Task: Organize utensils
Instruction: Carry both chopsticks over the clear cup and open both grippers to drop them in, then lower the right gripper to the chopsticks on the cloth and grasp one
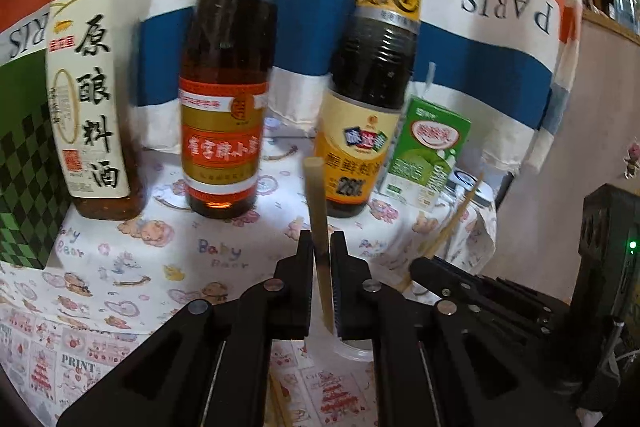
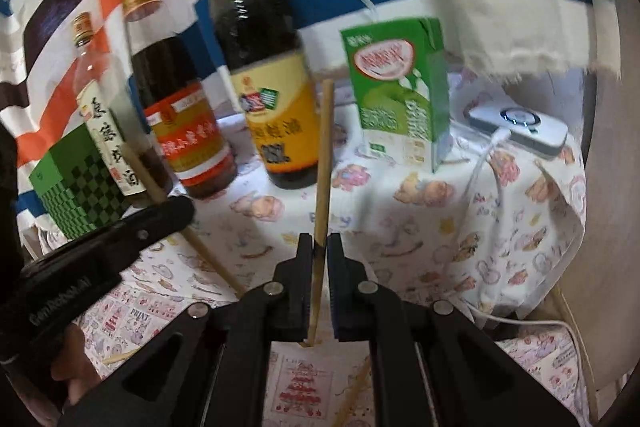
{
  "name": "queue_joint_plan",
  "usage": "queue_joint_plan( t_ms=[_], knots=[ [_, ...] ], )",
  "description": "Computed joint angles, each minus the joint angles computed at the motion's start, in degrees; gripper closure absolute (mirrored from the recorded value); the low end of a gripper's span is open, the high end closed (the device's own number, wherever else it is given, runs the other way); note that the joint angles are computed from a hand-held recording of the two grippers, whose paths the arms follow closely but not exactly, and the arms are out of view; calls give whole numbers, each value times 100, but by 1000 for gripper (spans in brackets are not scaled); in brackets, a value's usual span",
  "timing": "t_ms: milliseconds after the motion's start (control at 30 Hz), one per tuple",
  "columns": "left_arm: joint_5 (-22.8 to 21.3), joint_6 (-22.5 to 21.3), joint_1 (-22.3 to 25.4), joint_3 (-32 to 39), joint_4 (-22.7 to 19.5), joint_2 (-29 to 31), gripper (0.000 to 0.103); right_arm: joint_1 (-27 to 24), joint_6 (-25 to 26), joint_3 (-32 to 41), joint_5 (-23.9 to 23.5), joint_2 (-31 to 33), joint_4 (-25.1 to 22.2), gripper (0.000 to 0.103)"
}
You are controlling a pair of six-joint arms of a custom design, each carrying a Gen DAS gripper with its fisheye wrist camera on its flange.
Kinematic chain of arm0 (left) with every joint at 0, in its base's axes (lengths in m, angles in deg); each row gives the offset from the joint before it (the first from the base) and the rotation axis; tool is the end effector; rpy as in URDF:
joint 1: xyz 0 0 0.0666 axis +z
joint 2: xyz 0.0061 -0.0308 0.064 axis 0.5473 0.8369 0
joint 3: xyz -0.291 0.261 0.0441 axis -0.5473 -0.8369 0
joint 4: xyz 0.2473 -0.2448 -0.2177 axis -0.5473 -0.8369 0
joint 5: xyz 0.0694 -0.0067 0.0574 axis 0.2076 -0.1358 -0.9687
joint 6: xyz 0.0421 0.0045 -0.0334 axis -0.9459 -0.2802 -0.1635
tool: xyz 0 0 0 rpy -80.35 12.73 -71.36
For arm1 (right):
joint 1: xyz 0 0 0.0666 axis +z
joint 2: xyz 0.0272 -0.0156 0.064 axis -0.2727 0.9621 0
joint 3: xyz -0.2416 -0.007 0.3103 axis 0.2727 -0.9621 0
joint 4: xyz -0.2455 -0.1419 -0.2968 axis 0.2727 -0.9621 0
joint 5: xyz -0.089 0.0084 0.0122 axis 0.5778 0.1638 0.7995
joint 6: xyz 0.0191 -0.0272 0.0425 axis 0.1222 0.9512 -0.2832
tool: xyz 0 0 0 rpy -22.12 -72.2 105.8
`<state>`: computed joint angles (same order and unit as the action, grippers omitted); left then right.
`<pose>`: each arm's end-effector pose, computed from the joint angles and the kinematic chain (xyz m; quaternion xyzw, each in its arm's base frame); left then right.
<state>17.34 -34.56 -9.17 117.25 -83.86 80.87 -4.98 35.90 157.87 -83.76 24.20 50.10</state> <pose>0.3782 -0.3202 0.4888 -0.0494 0.8548 -0.0856 0.5095 0.4192 0.0933 0.4571 -0.1379 0.8571 0.2279 0.4409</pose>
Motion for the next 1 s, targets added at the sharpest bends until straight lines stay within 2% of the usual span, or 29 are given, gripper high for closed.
queue_joint_plan(
  t_ms=[100,167,200,233,267,300,333,400,600,767,900,1000],
  knots=[
    [-12,3,32,-67,13,-83,87,-64,-73,92,-31,58,-157,94],
    [-231,-20,0,-154,15,-217,62,-89,-62,200,-13,107,-365,85],
    [-364,-60,-38,-186,56,-264,56,-90,-50,264,31,142,-469,77],
    [-535,-119,-83,-215,61,-332,52,-61,-30,410,227,218,-795,74],
    [-723,-142,-122,-164,-80,-346,50,-44,-29,568,357,306,-1157,69],
    [-912,-170,-168,-134,-225,-388,50,-79,-43,653,226,354,-1361,68],
    [-1018,-199,-200,-153,-265,-451,48,-122,-67,649,15,342,-1406,67],
    [-1138,-155,-256,-230,-364,-633,43,-135,-94,667,-156,299,-1516,52],
    [-1451,61,-508,-533,-688,-1245,27,103,221,512,0,-123,-1575,37],
    [-2114,264,-797,-596,-1246,-1467,6,236,380,319,72,-403,-1656,34],
    [-2500,495,-1003,-628,-1685,-1516,3,292,563,211,112,-530,-1897,34],
    [-2431,926,-1082,-675,-2018,-1558,1,288,628,89,62,-626,-2035,34]
  ],
)
